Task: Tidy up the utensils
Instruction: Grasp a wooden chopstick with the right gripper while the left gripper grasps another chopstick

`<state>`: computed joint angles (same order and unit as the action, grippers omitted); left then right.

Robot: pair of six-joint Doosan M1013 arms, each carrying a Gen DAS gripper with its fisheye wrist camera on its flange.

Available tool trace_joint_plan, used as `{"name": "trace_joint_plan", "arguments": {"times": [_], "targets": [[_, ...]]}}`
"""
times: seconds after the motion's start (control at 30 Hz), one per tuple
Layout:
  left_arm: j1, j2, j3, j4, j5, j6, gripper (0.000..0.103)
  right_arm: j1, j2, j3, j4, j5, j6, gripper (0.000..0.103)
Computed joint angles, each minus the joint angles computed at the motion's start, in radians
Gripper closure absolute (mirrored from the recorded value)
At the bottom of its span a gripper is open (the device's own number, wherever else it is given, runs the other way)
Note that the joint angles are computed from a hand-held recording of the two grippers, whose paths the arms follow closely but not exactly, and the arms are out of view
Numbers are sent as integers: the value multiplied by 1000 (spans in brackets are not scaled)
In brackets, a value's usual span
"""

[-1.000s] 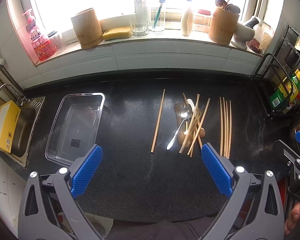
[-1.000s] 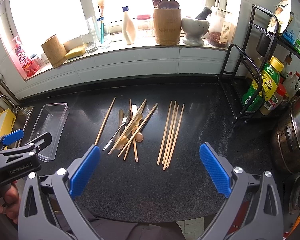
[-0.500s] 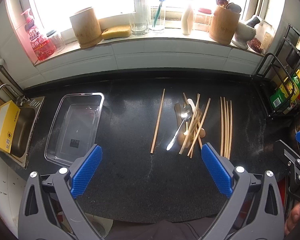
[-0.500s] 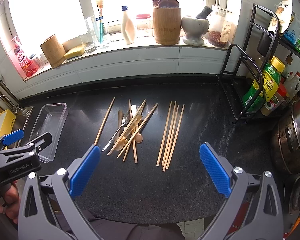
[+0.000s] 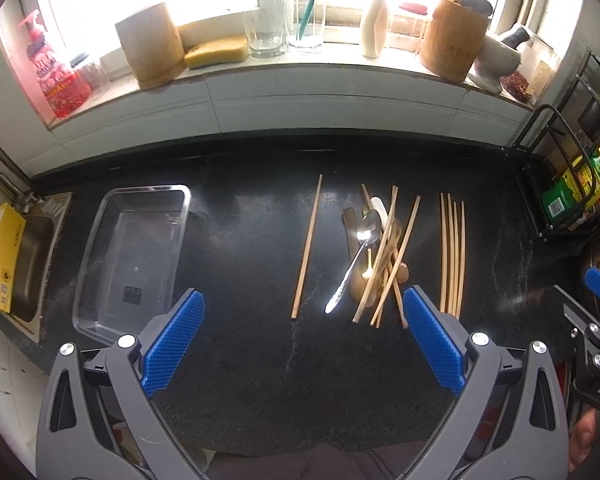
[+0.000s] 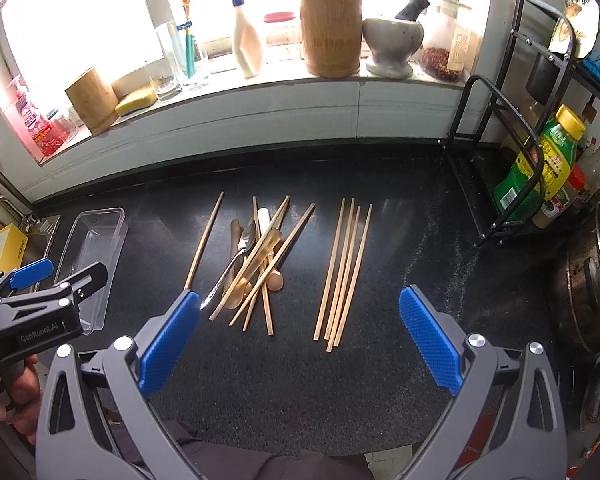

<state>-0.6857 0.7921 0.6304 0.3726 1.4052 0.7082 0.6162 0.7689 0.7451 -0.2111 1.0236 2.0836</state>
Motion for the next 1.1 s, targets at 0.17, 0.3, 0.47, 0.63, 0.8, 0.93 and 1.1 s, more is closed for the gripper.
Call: {"name": "trace_joint_plan", "arguments": {"times": [0.17, 0.3, 0.47, 0.63, 0.8, 0.93, 1.1], "targets": [[26, 48, -17, 19, -16, -1, 6, -18, 42, -33, -25, -10, 25, 7], [66, 86, -10, -112, -31, 88, 6, -38, 85, -55, -51, -7, 38, 7], [81, 126, 1, -95, -44, 77, 6, -67, 165, -121, -9, 70, 22, 7], [78, 150, 27, 2, -134, 151, 6, -77, 229, -178, -59, 134, 53, 7], [93, 167, 31, -40, -164, 128, 6, -96, 283, -241, -39, 188, 74, 7], [103, 165, 53, -65, -193, 122, 6, -104, 316, -294, -17, 224, 63, 7], [109, 151, 102, -44, -269, 117, 6, -107, 369, -383, -4, 279, 41, 11]]}}
